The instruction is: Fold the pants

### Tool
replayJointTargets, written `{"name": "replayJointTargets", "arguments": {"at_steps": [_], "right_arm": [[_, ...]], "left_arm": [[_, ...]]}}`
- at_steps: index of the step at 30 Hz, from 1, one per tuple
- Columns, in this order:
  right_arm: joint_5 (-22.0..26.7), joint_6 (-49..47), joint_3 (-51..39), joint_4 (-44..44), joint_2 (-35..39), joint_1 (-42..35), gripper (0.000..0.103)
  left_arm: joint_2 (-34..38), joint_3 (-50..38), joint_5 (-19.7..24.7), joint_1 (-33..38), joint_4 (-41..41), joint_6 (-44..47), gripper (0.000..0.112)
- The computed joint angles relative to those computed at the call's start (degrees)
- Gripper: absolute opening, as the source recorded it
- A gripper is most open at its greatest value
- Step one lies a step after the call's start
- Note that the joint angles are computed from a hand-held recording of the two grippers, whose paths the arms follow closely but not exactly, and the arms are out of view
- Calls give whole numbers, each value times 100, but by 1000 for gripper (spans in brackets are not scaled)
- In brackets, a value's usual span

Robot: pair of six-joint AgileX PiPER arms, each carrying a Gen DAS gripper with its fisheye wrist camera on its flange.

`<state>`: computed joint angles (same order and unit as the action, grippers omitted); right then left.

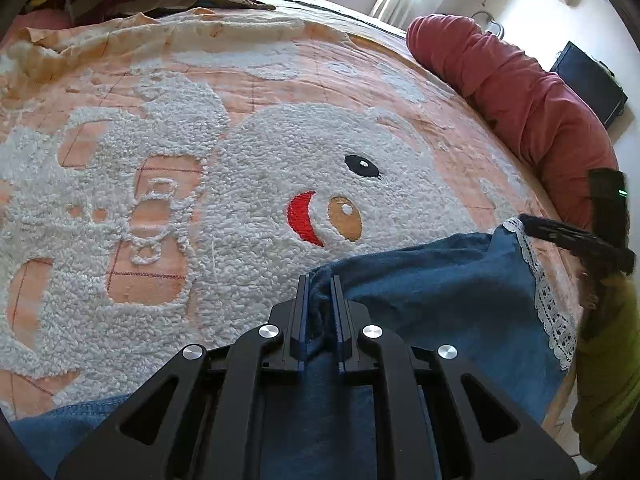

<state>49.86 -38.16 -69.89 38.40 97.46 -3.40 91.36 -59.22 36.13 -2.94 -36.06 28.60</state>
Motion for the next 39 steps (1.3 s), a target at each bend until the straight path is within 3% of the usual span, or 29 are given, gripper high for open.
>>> {"name": "replayJointTargets", "arguments": {"at_steps": [3,5,7,13,15,19,21,24,26,28,30,31,34,39], "right_arm": [[-195,-283,357,170,-47,60,36],[-6,-752,547,589,-199,-79,19],[-192,-1175,875,818,-548,-96,16],[-814,-2162,1557,1630,-1387,-243,15],[-1232,-1865,1470,1311,-1223,57,15],[-1518,-935,1134,668,-609,246,16],[-1285,-849,1010,885,-384,41,17],[-1398,-774,1077,762,-502,81,19],[-1437,-649,1157,643,-683,63,30],[-1479,-684,1308,667,-1005,-41,33],[-1549,-700,1454,566,-1326,-112,36],[-1516,-721,1500,551,-1460,-161,39],[-1309,-903,1756,453,-1995,-253,47],[-1160,-801,2066,79,-2655,-3,53]], "left_arm": [[3,12,-58,-63,68,-63,10],[-20,54,-98,-64,-7,-53,8],[-57,91,-176,-89,-61,-113,6],[-353,284,-361,45,-589,349,6],[-314,241,-439,-37,-349,119,6],[-146,226,-553,-124,-1,-234,7],[-72,233,-568,-99,24,-289,12],[-90,249,-579,-60,-106,-175,15],[-217,318,-590,-17,-148,-160,22],[-413,406,-530,78,-170,-211,33],[-717,552,-435,200,-196,-249,34],[-833,611,-416,215,-148,-303,39],[-1450,916,-428,113,535,-917,55],[-2447,1462,81,199,977,-1354,79]]}}
